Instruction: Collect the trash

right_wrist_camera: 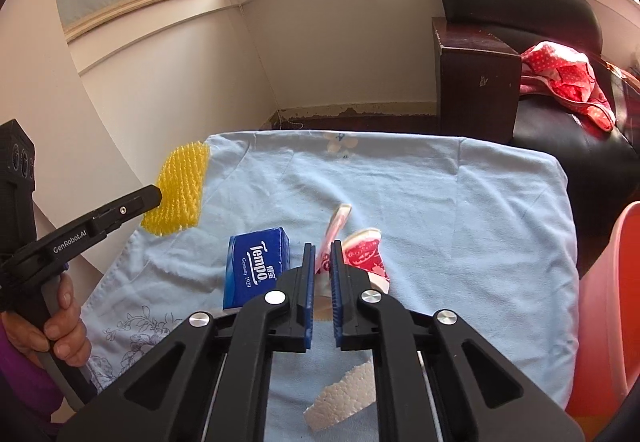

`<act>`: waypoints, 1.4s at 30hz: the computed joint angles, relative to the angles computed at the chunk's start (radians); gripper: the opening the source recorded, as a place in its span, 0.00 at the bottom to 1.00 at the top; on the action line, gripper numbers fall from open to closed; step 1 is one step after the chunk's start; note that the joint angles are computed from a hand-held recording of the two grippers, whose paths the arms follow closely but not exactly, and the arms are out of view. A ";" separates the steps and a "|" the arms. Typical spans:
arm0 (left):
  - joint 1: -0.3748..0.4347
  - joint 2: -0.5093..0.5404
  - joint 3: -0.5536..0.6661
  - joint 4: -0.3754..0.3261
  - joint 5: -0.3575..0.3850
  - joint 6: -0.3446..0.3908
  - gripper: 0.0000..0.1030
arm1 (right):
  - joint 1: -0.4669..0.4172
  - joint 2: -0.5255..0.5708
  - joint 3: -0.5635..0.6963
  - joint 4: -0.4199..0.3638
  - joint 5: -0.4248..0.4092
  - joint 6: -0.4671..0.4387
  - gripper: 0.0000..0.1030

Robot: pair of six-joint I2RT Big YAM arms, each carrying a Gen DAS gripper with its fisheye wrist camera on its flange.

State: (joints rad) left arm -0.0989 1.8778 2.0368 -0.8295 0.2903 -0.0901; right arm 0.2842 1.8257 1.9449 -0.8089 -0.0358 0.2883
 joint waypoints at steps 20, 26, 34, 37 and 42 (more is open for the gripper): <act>-0.022 -0.170 -0.219 0.037 0.035 0.041 0.08 | 0.028 -0.109 -0.130 -0.059 0.056 0.010 0.18; -0.006 -0.189 -0.254 0.026 0.033 0.050 0.08 | 0.042 -0.033 -0.048 -0.099 0.062 -0.032 0.21; 0.011 -0.193 -0.263 0.021 0.041 0.041 0.08 | 0.044 0.029 0.017 -0.122 0.116 -0.054 0.21; 0.014 -0.199 -0.270 0.026 0.042 0.039 0.08 | 0.040 0.034 0.018 -0.115 0.112 -0.042 0.21; 0.018 -0.201 -0.274 0.020 0.046 0.037 0.08 | 0.044 0.064 0.049 -0.141 0.119 -0.068 0.21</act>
